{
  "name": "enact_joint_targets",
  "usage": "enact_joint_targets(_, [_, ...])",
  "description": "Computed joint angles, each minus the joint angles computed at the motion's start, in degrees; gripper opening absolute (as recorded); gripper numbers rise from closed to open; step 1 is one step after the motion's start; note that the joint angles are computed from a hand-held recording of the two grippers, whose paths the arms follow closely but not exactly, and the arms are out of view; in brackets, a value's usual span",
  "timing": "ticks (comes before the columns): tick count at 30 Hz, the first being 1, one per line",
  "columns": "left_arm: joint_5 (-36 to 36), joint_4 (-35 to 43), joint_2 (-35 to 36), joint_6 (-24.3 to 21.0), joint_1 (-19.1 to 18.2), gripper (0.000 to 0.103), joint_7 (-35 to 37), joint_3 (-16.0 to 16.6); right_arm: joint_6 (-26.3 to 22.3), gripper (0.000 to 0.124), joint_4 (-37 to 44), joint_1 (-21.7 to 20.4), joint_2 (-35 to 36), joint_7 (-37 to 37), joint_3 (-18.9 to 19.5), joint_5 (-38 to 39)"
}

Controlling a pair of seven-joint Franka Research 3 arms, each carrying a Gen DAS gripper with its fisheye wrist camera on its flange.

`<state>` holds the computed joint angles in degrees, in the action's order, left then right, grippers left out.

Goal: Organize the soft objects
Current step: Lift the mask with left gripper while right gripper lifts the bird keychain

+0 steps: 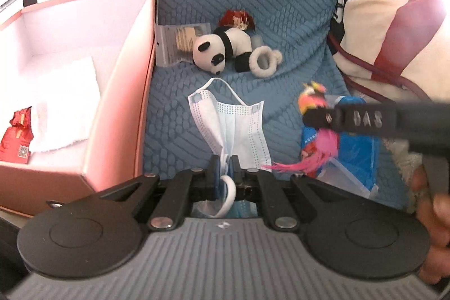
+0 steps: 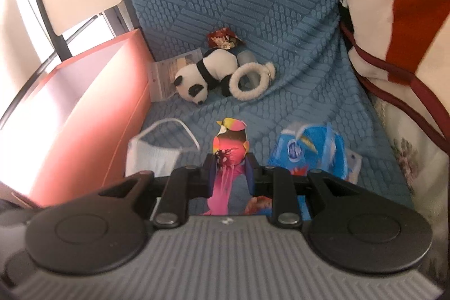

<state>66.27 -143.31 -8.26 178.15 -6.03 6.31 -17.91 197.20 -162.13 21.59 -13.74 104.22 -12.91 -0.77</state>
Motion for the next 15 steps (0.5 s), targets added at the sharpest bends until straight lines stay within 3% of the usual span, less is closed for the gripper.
enact_joint_targets(7, [-7.8,-3.4,-3.7,2.3,-1.4,0.008,7.7,1.3,-3.0,0.026,-2.8,-9.7,-3.5,-6.8,13.8,11.7])
enact_joint_targets(10, [-16.8,-5.5,-5.9,2.5,-7.0,0.008,17.1,5.8,-3.5,0.026,-4.0,-9.3,-5.5,-8.0,14.5,14.2])
enact_joint_targets(13, [-23.7,-6.9,-7.8,2.3,-12.0,0.008,23.9,10.0,-4.3,0.026,-5.1,-11.4,-7.8,-9.6,18.3,17.0])
enact_joint_targets(15, [-27.2,-7.8,-9.4,1.9,-14.7,0.008,27.3,12.2,-5.2,0.026,-5.6,-10.5,-9.2,-9.9,18.1,17.9])
